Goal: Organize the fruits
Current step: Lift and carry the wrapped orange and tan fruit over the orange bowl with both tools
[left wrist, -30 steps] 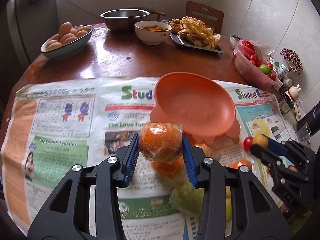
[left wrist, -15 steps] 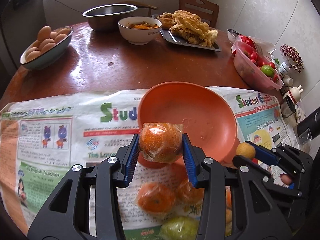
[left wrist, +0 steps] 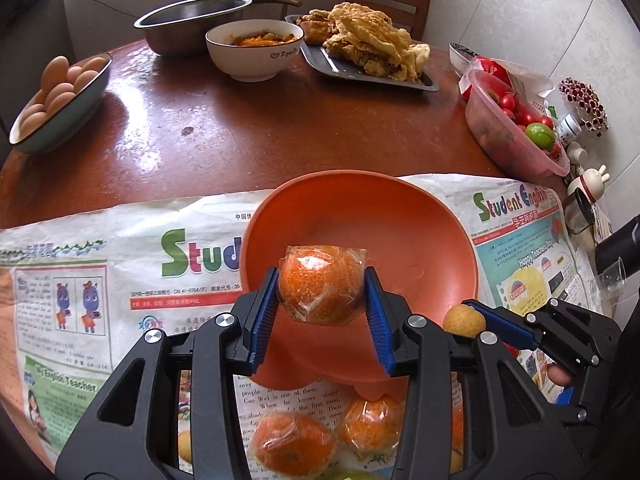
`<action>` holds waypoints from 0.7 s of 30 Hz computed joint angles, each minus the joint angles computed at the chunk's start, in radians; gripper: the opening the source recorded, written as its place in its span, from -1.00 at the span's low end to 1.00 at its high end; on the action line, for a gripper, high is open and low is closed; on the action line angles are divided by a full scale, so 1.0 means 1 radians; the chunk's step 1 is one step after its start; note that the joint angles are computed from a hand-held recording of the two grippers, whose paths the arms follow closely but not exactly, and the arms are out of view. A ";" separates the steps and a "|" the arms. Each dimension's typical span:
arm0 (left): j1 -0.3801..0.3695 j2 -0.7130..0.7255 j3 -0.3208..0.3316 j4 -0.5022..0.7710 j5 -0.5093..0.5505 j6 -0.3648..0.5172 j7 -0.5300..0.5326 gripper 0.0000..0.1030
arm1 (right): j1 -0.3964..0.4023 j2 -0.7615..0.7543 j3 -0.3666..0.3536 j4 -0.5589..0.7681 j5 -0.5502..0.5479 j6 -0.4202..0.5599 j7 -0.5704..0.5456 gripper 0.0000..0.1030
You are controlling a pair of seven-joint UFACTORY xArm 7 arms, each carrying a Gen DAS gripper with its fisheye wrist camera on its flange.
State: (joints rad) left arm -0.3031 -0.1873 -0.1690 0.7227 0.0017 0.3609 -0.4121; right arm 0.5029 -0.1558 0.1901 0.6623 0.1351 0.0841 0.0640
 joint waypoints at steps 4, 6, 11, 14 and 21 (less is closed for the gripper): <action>-0.005 0.016 0.006 0.008 -0.015 0.001 0.018 -0.35 | 0.004 0.020 -0.003 0.015 0.007 0.006 -0.014 -0.53; -0.004 0.021 0.007 0.010 -0.016 0.000 0.023 -0.35 | 0.011 0.028 -0.007 0.023 0.022 0.007 -0.030 -0.53; -0.002 0.025 0.005 0.013 -0.011 -0.001 0.025 -0.35 | 0.015 0.046 -0.007 0.041 0.052 0.016 -0.062 -0.52; -0.002 0.027 0.005 0.013 -0.012 -0.003 0.027 -0.35 | 0.012 0.050 -0.004 0.046 0.063 0.021 -0.074 -0.52; -0.002 0.025 0.005 0.010 -0.010 -0.007 0.030 -0.35 | 0.010 0.053 0.004 0.049 0.080 0.023 -0.088 -0.52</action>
State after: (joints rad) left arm -0.3047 -0.1619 -0.1636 0.7329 -0.0084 0.3534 -0.3819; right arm 0.5129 -0.1030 0.1936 0.7116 0.2156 0.1075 -0.0242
